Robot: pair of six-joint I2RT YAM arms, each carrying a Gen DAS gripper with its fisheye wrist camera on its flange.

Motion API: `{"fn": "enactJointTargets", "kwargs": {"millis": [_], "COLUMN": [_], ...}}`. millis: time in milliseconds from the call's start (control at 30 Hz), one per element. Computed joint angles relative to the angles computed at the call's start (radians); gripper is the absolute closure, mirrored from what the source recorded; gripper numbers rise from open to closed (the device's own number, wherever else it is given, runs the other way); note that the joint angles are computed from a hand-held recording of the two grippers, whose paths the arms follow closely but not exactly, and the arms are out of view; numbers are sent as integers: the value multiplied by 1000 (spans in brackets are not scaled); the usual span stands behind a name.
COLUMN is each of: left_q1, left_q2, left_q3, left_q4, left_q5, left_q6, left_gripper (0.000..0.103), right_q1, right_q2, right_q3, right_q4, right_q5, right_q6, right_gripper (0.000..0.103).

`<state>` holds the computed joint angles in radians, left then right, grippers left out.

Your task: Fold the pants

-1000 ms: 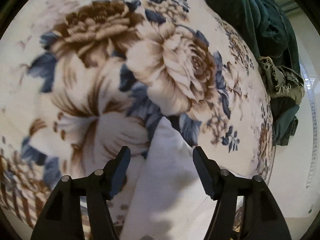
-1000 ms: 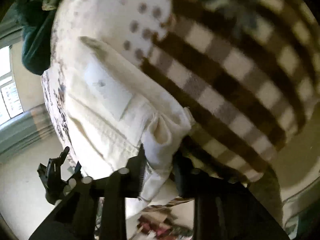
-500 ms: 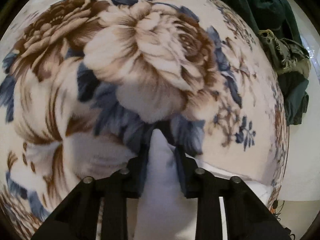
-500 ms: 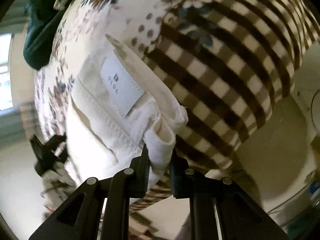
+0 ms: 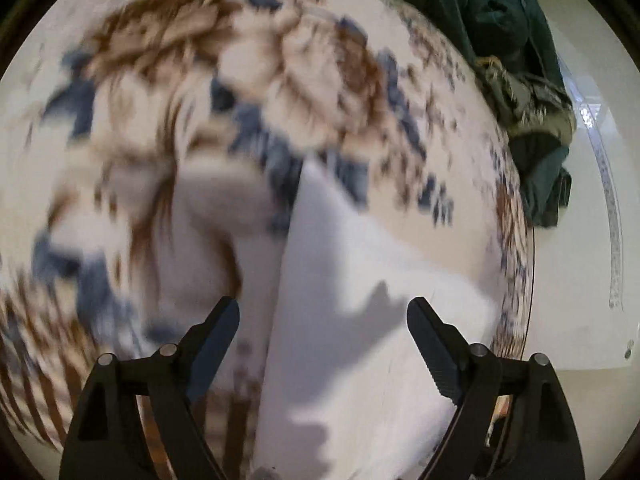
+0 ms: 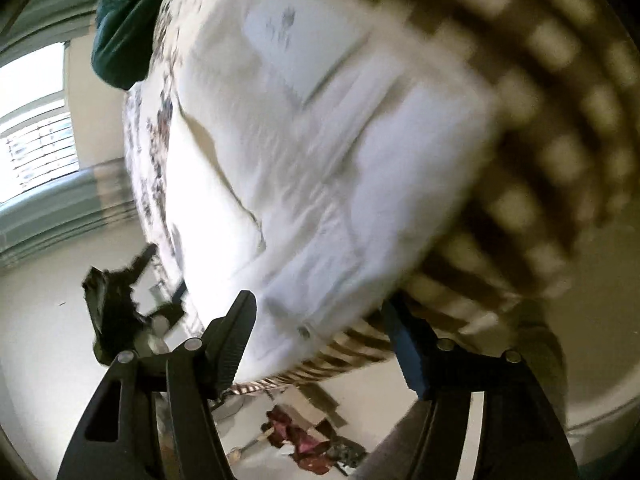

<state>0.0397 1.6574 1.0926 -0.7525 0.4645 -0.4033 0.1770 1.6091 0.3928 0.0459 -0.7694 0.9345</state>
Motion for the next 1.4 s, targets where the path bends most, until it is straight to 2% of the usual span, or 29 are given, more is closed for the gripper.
{"fn": "enactJointTargets", "kwargs": {"millis": [67, 133, 233, 267, 300, 367, 433, 533, 600, 700, 733, 767, 833, 867, 900, 1033, 1100, 1267, 1400], "left_q1": [-9, -29, -43, -44, -42, -31, -18, -6, 0, 8, 7, 6, 3, 4, 4, -31, -25, 17, 116], "left_q2": [-25, -32, -56, -61, -60, -46, -42, -38, -35, -27, -26, -28, -37, -54, -70, -137, -165, -204, -171], "left_q3": [-78, -139, -198, -205, -207, -211, -218, -215, -215, -219, -221, -226, -231, -246, -260, -245, -225, -95, 56], "left_q4": [26, 58, 100, 105, 112, 125, 128, 123, 128, 136, 140, 147, 158, 185, 210, 173, 140, -19, -149], "left_q5": [19, 40, 52, 50, 55, 72, 83, 97, 110, 120, 121, 121, 120, 131, 151, 113, 122, 123, 162], "left_q6": [-16, -57, -85, -84, -87, -80, -71, -76, -84, -89, -93, -101, -110, -122, -126, -112, -111, -77, -9], "left_gripper": [18, 18, 18, 18, 18, 17, 17, 16, 16, 16, 16, 16, 19, 28, 52, 75, 80, 81, 81], "right_q1": [43, 74, 74, 80, 86, 93, 102, 91, 110, 120, 118, 108, 123, 132, 144, 190, 212, 243, 314], "right_q2": [88, 129, 162, 163, 177, 223, 236, 158, 137, 294, 362, 380, 332, 296, 261, 101, 17, -93, -17], "right_q3": [-36, -61, -104, -94, -54, -12, 11, -53, -28, 38, 34, 27, 23, 2, -2, 41, 104, 312, 561], "right_q4": [219, 365, 552, 526, 443, 406, 410, 573, 518, 520, 608, 643, 594, 590, 561, 351, 197, -123, -252], "right_q5": [4, 34, 19, 32, 47, 72, 61, 27, 43, 16, 11, 7, 44, 61, 80, 162, 200, 231, 278], "right_q6": [97, 164, 237, 213, 157, 112, 130, 205, 164, 153, 186, 194, 163, 159, 156, 135, 109, 50, 57], "right_gripper": [27, 26, 26, 26, 26, 26, 26, 26, 26, 26, 28, 30, 50, 53, 56, 60, 61, 62, 62]}}
